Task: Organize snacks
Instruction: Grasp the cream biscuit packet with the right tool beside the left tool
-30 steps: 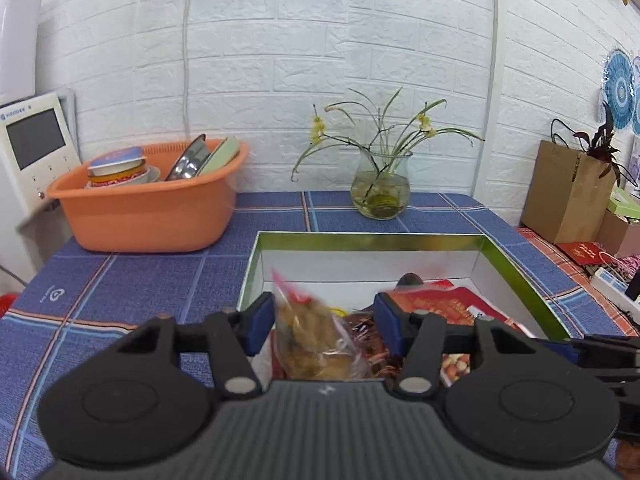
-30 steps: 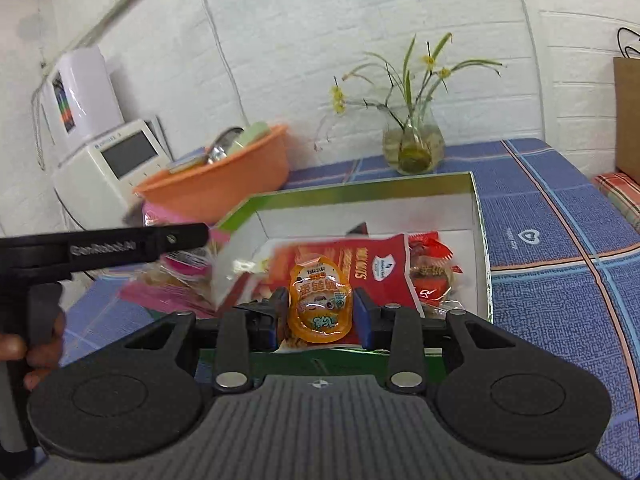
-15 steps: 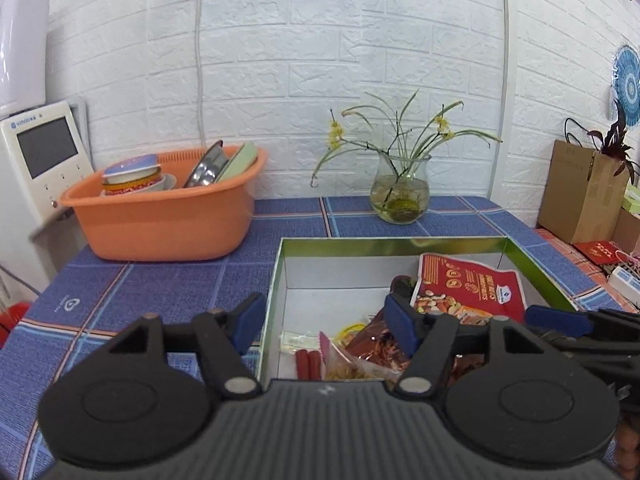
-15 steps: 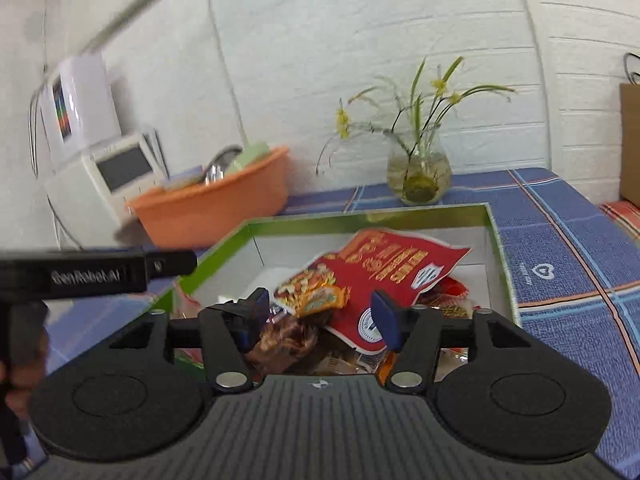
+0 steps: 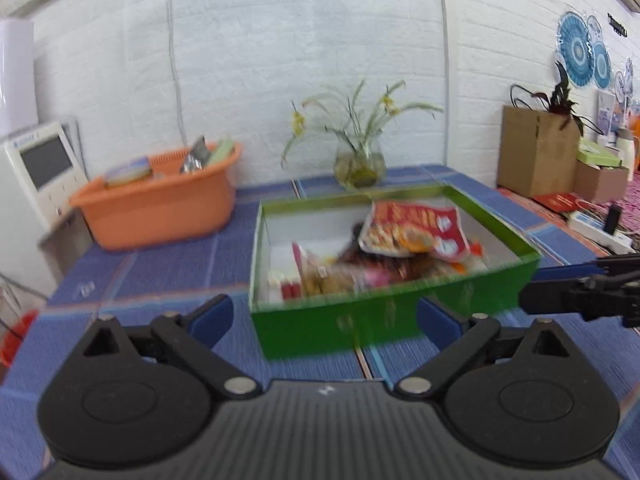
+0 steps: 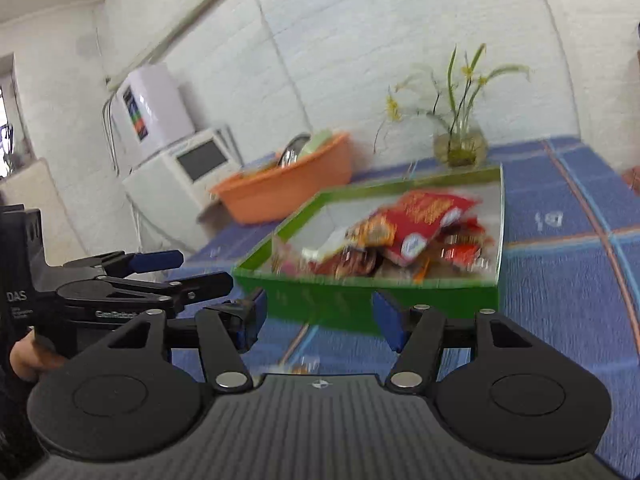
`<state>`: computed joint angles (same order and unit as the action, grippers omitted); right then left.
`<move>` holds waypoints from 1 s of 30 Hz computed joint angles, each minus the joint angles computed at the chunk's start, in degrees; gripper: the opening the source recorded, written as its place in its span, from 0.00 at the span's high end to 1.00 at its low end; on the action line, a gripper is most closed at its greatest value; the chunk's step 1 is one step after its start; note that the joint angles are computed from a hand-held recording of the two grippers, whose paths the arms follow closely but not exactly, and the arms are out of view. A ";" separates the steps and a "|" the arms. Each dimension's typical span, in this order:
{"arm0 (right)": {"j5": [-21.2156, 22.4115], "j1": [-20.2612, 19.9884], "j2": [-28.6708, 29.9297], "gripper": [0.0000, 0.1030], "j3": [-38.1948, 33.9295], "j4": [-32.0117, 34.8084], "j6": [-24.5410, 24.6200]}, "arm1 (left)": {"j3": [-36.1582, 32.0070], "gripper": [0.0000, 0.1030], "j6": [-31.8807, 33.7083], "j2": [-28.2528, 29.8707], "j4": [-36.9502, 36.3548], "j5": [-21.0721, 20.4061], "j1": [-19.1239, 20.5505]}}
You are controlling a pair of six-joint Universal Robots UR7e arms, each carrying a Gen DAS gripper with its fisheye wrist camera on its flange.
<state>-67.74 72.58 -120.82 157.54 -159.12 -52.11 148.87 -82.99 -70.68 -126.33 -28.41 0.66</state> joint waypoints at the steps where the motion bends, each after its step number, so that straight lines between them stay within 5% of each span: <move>1: -0.91 -0.07 -0.15 0.05 -0.32 2.17 -0.16 | 0.84 0.06 0.06 -0.04 -2.05 -2.35 -0.49; 9: -10.19 4.69 12.29 0.05 -4.57 3.89 10.46 | 5.69 0.06 4.79 4.76 -26.82 -13.96 1.30; 16: -16.25 10.29 19.58 0.07 -7.50 4.53 11.78 | 7.66 0.07 9.68 12.64 -47.13 -14.90 5.52; 19: -16.22 11.28 20.71 0.32 -8.28 7.35 10.19 | 6.70 0.15 12.12 14.39 -47.11 -14.22 5.14; 21: -16.56 11.85 20.88 0.38 -6.72 3.24 5.53 | 6.14 0.21 11.68 14.30 -43.01 -13.29 3.90; 24: -16.25 11.65 20.42 0.46 -5.01 -1.19 2.20 | 6.30 0.50 12.32 13.03 -41.25 -13.19 2.60; 25: -16.33 11.55 20.09 0.54 -4.50 -2.56 2.22 | 6.51 0.67 12.39 12.54 -41.13 -13.02 2.26; 27: -14.15 10.30 18.55 0.64 -4.05 -1.92 1.04 | 7.87 0.73 13.86 11.72 -45.27 -13.28 2.22; 30: -12.51 9.93 17.44 0.66 -3.70 -1.24 0.47 | 8.63 0.76 15.25 11.31 -49.11 -13.77 2.44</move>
<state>-80.25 82.51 -103.38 153.83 -160.35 -51.63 157.50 -67.74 -59.38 -175.44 -42.18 3.10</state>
